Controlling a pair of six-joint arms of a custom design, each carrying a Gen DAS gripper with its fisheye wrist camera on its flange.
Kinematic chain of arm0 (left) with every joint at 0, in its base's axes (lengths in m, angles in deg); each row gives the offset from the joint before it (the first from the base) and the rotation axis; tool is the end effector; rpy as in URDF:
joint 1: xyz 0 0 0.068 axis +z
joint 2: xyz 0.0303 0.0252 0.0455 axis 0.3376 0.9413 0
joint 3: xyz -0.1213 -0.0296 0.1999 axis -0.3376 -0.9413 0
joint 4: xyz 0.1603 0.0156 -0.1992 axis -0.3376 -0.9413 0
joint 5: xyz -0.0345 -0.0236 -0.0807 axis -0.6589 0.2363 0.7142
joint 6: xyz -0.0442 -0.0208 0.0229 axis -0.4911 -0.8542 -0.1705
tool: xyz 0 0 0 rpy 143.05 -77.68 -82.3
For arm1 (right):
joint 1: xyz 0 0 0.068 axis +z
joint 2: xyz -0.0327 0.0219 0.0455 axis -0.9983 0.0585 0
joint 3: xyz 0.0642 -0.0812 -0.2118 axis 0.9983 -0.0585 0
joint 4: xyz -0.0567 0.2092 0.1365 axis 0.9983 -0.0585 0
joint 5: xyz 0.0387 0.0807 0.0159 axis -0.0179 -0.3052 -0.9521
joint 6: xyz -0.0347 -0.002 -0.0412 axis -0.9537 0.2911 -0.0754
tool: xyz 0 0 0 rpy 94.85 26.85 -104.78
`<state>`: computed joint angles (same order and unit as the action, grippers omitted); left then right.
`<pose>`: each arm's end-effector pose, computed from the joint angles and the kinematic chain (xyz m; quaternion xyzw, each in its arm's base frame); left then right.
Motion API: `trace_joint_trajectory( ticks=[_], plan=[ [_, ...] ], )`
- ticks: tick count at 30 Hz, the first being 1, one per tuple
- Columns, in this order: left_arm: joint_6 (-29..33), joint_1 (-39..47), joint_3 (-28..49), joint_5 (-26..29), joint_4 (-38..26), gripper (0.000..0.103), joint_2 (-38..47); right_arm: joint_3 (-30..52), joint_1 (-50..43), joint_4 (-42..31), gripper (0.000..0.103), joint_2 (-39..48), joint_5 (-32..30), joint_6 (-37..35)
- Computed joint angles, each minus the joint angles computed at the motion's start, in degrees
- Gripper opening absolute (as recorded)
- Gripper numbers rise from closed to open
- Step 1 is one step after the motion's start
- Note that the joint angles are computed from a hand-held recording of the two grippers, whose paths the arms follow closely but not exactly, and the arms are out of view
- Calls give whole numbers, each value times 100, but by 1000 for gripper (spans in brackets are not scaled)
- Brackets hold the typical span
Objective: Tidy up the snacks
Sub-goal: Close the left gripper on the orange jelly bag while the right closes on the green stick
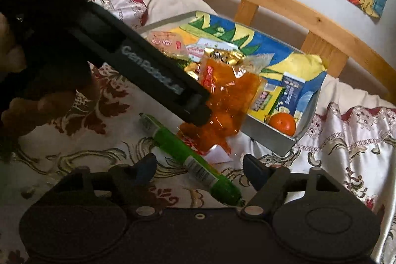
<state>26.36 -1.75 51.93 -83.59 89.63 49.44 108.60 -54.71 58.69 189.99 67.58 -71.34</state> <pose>0.3158 -0.1191 0.0548 -0.0520 0.9155 -0.0979 0.3868 0.3212 0.2062 0.0549 -0.4617 0.7799 0.0876 0.4134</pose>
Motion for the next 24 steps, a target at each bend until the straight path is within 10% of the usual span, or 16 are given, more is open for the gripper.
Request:
trace_joint_trajectory(
  ticks=[18,24],
  plan=[
    [-298,-49,1284,-2,-773,91,962,519,-101,-365,79,409,-113,362],
    [-164,-112,1209,-125,-697,68,922,604,-150,-385,79,502,-201,427]
  ],
)
